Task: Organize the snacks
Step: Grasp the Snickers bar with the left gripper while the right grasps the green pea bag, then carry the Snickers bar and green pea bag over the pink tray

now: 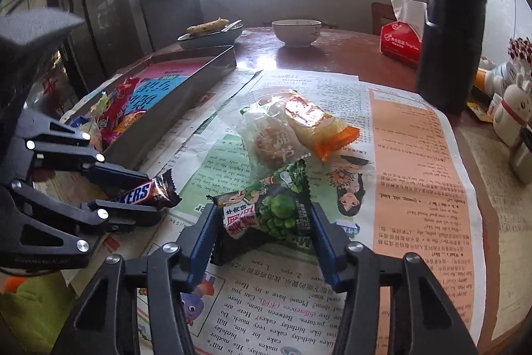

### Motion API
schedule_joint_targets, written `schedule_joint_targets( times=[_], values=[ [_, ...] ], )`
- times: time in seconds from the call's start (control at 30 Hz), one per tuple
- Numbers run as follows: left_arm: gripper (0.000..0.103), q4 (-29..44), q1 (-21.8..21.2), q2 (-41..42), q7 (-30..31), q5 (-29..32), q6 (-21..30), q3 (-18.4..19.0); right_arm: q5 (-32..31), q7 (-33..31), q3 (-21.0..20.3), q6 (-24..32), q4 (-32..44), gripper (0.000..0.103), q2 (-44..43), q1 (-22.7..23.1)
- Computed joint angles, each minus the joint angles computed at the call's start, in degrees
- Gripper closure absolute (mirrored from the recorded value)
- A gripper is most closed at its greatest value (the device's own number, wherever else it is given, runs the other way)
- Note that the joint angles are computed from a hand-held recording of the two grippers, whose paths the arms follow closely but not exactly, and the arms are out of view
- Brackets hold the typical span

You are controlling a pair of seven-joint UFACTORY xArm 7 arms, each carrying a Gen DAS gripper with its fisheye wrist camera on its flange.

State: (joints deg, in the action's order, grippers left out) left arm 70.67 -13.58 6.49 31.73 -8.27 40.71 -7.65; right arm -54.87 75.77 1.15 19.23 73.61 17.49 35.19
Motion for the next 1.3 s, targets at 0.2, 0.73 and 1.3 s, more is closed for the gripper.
schedule_joint_targets(
  times=[0.2,0.73,1.3],
  values=[
    [0.074,0.1,1.4,-0.1,1.4,-9.8,0.1,-0.1,-3.3,5.1,-0.1,0.1,-1.5,0.056,-1.9,0.3],
    [0.074,3.6,4.2,0.9,5.7,-18.0,0.3,0.3,-3.1,8.0,1.5,-1.2,0.0,0.072,-1.2,-1.0],
    [0.074,4.3,6.0,0.6,7.5,-22.4,0.7,1.0,-1.1,11.8,-4.5,-6.2,3.2,0.074,2.4,3.2]
  ],
)
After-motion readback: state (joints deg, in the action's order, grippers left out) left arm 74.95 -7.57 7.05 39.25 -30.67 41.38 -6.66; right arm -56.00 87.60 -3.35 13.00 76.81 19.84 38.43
